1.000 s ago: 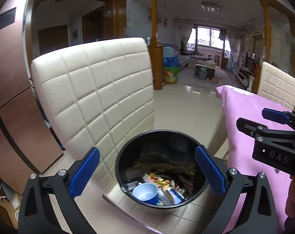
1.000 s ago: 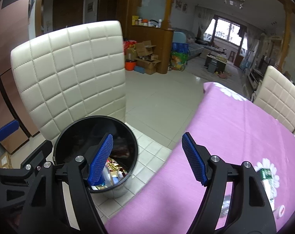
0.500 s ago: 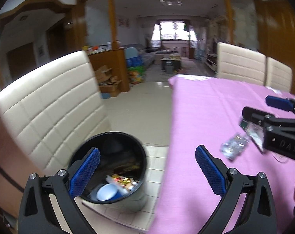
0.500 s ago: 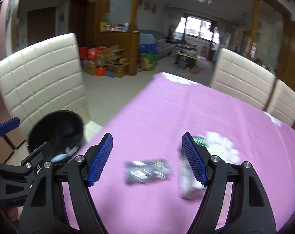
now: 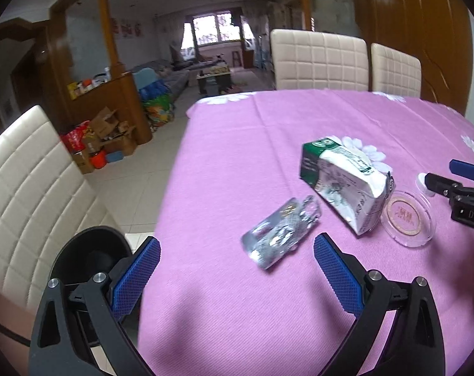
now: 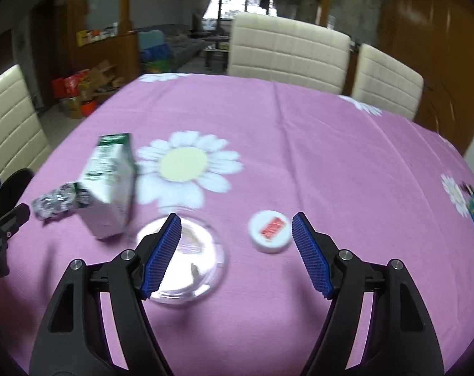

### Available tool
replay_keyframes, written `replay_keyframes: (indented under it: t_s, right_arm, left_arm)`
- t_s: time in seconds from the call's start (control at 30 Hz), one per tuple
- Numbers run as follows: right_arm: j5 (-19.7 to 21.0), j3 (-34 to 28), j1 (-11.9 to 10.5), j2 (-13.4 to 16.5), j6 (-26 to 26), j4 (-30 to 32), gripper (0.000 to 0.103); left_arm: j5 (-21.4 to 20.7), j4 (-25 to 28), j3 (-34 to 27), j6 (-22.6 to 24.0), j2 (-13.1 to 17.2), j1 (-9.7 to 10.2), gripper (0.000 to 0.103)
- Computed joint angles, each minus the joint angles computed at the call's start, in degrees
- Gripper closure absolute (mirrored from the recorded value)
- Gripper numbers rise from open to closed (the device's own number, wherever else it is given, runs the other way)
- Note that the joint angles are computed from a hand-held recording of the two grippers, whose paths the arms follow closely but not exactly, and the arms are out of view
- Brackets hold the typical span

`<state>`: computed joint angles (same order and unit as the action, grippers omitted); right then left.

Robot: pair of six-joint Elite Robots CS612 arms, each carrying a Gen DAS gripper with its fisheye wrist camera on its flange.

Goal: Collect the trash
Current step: 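Move both tools back over the table, then grasp the silver blister pack with the left tool while the right tool grasps the white lid, then carry the blister pack and lid to the black bin and open both tools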

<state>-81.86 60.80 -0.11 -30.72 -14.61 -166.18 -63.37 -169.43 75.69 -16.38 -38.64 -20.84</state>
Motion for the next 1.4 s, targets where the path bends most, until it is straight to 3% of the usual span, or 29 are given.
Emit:
replay_keyframes:
  t_s: [0.4,0.53,0.63,0.67,0.7,0.73,0.8,0.93,1.1,1.4]
  right_arm:
    - [-2.16,-6.25,-0.87,3.43,2.29,6.86,0.037]
    - [0.28,-8.69,-1.24,4.59,3.63,12.03,0.040]
    - [0.14,-9.22,-1.29,4.85,3.97,12.22,0.052]
    - [0.16,-8.85,-1.25,4.69,3.53,11.65,0.062]
    - [-0.19,-8.57,-1.15,4.55,3.11,11.32,0.062]
    - [-0.69,-8.17,-1.03,4.37,2.69,10.84,0.062]
    - [-1.16,-7.73,-0.93,4.16,2.14,10.40,0.062]
    - [-1.50,-6.04,-0.86,3.34,1.79,9.33,0.062]
    - [-0.85,-3.96,-0.78,2.04,1.58,7.84,0.062]
    - [0.95,0.43,-0.05,-1.15,-0.11,2.65,0.062]
  left_arm:
    - [-2.28,5.91,-5.79,0.19,3.01,-0.06,0.007]
    - [-3.82,8.45,-6.92,-0.91,3.51,0.24,0.007]
    - [-5.93,9.82,-7.63,-2.55,3.72,0.72,0.007]
    - [-6.31,10.72,-7.91,-3.10,3.79,0.85,0.007]
    - [-6.37,11.36,-8.09,-3.57,3.85,0.90,0.011]
    - [-6.54,11.73,-8.10,-4.16,3.82,0.97,0.026]
    - [-7.77,12.00,-7.98,-4.77,3.75,1.17,0.044]
    - [-8.02,11.19,-6.85,-4.84,3.11,1.11,0.068]
    - [-7.49,9.00,-4.54,-5.29,1.88,0.94,0.075]
    - [-3.34,1.62,0.90,-3.62,-1.23,0.06,0.075]
